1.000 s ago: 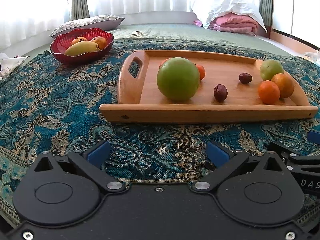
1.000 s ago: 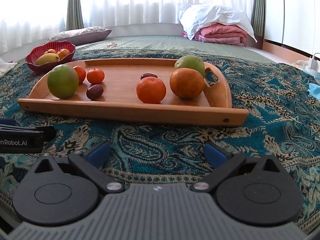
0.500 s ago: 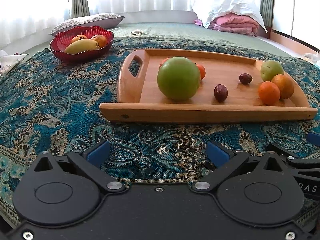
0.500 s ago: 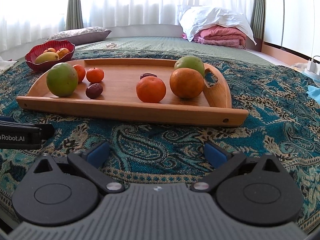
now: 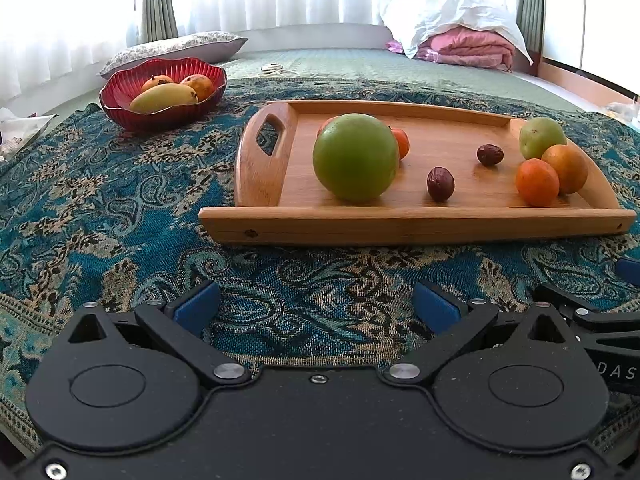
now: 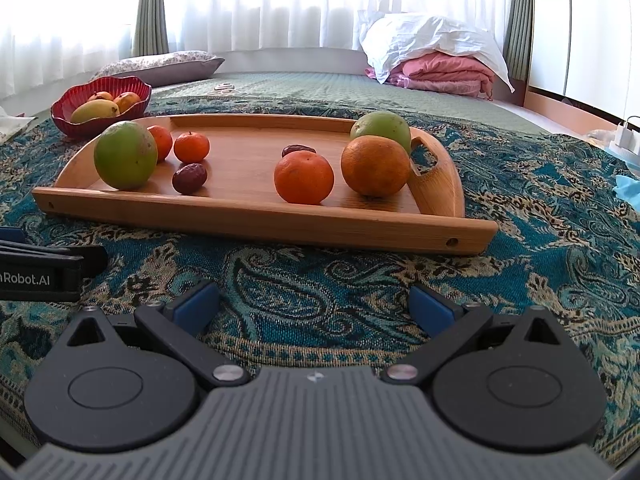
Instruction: Organize fruits
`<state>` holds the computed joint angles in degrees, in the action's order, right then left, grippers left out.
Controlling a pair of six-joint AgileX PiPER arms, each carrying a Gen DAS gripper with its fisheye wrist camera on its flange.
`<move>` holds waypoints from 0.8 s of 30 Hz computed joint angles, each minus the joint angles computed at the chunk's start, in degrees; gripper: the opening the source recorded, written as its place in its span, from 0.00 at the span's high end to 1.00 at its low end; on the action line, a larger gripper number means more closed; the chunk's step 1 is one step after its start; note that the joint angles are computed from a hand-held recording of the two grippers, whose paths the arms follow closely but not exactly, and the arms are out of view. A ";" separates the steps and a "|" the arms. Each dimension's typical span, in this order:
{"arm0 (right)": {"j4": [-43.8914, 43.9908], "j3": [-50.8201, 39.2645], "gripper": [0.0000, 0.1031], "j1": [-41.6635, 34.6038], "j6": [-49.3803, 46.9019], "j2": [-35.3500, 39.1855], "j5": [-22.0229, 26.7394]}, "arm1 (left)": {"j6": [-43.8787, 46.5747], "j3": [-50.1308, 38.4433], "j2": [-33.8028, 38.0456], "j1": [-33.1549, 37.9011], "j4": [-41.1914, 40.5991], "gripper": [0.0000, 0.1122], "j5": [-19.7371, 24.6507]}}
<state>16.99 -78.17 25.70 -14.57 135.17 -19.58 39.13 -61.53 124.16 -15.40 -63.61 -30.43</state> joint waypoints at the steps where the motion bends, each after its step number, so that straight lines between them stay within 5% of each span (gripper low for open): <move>1: 0.02 0.04 0.00 0.00 -0.08 0.04 -0.14 | -0.13 0.05 -0.06 -0.01 0.06 0.08 0.08; 24: 0.29 0.21 0.00 0.13 -0.50 0.16 -0.67 | -0.91 0.28 -0.13 0.46 1.17 0.08 0.22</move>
<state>17.28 -77.96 25.83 -15.07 135.33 -20.25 38.22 -61.25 124.03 -14.94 -62.44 -30.21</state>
